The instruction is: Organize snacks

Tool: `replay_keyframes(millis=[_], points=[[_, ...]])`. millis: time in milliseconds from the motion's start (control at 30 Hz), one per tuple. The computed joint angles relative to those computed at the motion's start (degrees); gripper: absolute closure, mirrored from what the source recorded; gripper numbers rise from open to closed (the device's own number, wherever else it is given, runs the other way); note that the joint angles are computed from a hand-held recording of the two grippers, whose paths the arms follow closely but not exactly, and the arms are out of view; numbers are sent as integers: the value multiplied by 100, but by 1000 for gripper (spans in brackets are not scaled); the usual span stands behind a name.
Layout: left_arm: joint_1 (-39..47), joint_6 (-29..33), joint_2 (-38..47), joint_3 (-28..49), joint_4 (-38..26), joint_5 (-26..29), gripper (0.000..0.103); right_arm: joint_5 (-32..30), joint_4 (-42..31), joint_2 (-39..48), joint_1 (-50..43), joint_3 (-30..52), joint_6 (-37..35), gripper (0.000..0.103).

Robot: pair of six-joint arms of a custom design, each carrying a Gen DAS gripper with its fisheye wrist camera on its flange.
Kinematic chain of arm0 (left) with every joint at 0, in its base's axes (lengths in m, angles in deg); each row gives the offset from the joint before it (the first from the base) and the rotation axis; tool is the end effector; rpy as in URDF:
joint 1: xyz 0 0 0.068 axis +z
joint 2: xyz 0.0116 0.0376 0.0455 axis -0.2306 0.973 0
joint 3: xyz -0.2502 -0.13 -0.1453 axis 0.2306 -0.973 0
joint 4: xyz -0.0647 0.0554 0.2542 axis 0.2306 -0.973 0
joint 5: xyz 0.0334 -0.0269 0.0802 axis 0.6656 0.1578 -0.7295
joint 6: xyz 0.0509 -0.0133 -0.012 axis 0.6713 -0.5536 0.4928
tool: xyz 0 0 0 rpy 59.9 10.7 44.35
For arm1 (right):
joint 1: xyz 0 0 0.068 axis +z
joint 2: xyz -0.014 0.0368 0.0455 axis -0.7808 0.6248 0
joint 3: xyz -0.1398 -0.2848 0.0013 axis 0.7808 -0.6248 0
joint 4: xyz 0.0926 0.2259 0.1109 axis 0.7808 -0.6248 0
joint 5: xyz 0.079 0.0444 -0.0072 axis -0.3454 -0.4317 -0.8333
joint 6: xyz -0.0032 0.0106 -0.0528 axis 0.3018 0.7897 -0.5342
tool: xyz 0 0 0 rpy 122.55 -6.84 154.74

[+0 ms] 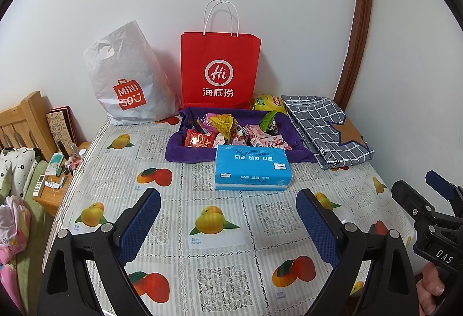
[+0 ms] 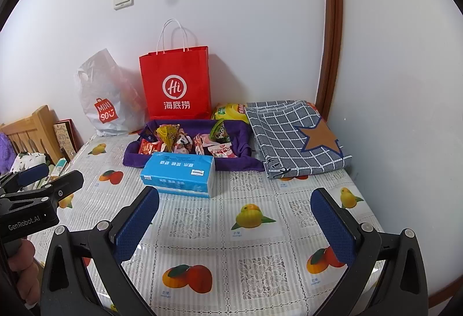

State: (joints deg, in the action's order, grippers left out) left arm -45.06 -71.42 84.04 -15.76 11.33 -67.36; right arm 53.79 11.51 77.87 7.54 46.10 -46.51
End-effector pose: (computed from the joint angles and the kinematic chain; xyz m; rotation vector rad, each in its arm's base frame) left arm 0.1616 -0.0831 0.3007 -0.0955 2.2797 -0.0449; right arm 0.1606 0.2227 0.3054 -0.0755 2.2500 0.0597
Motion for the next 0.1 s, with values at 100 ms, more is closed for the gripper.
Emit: replay_keyframes(millis=[100], points=[[19,15,-24,8,-5,-13,8,-3,42,-1,4,-12,-39,0]])
